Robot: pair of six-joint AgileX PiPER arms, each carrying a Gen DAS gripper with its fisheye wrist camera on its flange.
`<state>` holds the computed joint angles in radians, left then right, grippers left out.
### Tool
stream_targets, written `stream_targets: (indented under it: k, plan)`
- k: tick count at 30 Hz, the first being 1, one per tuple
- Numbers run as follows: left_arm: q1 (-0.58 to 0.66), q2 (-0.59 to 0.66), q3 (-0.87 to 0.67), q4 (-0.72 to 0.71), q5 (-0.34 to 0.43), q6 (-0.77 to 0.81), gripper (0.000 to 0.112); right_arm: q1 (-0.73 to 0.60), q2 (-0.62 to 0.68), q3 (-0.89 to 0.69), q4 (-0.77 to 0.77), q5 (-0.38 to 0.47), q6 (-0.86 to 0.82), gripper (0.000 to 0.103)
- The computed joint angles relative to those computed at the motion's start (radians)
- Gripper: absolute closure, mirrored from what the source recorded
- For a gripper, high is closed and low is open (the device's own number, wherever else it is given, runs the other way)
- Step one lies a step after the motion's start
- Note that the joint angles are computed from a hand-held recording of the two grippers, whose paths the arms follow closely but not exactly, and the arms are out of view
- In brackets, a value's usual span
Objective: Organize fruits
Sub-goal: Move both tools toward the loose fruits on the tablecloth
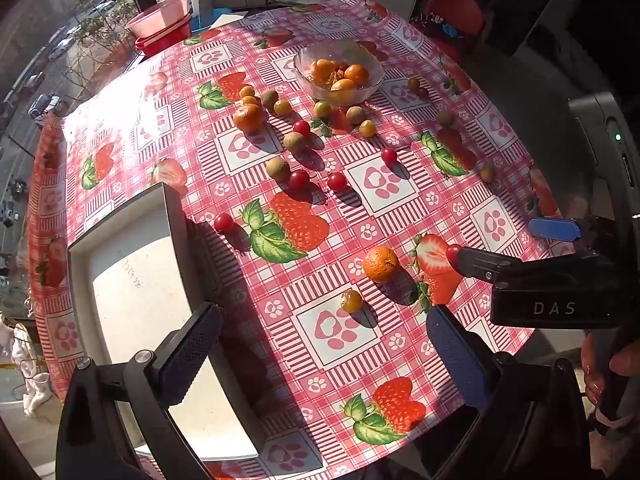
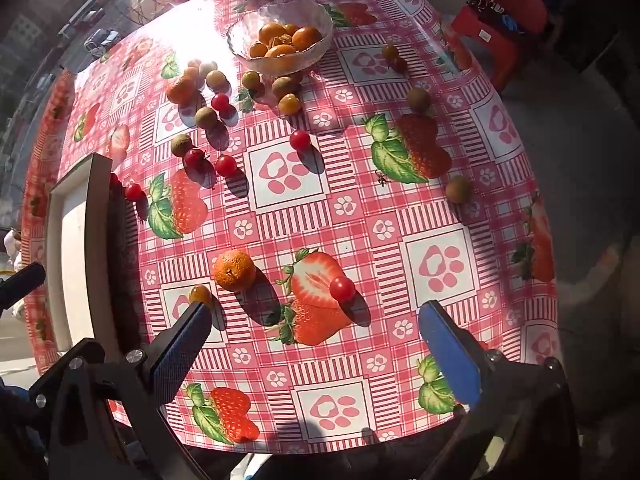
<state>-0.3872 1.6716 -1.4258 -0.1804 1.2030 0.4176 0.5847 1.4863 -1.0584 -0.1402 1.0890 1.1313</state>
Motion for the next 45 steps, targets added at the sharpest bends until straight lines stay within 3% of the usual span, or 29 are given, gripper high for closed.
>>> stream_targets:
  k: [11, 22, 32, 45]
  plan:
    - [-0.019, 0.008, -0.004, 0.031, -0.021, -0.035, 0.009, 0.011, -0.004, 0.001, 0.000, 0.007, 0.008, 0.000]
    - [-0.016, 0.020, -0.015, 0.039, 0.011, -0.049, 0.009, 0.015, -0.010, 0.020, 0.005, 0.001, 0.024, 0.000]
    - [-0.014, 0.002, 0.033, 0.052, -0.065, -0.058, 0.009, 0.019, -0.011, 0.031, 0.007, 0.007, 0.035, 0.000]
    - [-0.027, 0.030, 0.014, 0.093, -0.019, -0.094, 0.009, 0.039, -0.018, 0.072, -0.031, -0.003, 0.094, 0.000]
